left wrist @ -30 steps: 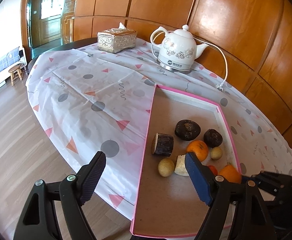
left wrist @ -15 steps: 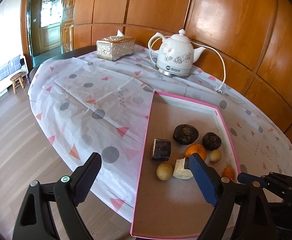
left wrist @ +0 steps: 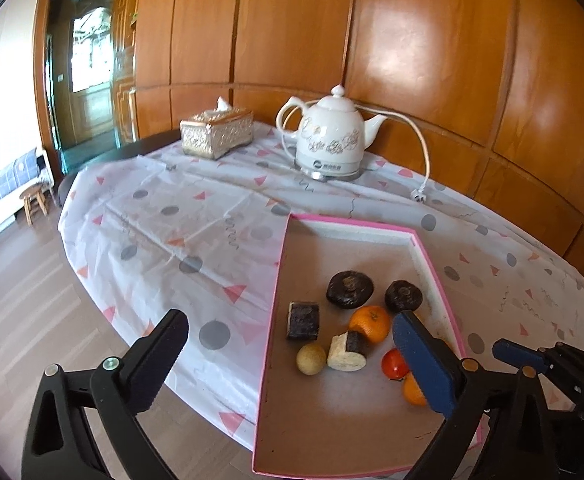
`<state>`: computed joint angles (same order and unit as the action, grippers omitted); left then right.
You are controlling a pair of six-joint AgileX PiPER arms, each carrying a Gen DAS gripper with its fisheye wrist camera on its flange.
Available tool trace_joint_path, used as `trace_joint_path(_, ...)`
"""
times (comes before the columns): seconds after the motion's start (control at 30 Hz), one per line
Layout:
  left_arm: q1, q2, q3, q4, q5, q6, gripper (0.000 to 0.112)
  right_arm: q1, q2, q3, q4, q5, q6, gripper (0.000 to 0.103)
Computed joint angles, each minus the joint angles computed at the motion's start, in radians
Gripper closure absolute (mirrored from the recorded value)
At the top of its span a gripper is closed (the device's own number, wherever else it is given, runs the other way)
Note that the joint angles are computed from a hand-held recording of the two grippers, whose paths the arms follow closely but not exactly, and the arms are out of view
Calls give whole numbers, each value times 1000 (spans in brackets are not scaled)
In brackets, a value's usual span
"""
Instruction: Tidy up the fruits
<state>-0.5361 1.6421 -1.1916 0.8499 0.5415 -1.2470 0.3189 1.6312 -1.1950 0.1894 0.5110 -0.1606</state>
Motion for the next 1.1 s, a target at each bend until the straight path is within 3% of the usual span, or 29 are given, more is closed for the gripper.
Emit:
trace_joint_path(0.3, -49, -5, -7, 132, 43, -85, 10, 18, -27, 46, -136, -40, 154, 45)
trace_joint_path(0.6, -135, 12, -19, 341, 197, -256, 10, 11, -46, 71, -170, -72, 209, 45)
trace_joint_path(1.1, -147, 15, -17, 336, 210, -254, 10, 30, -52, 72, -215, -86, 245, 45)
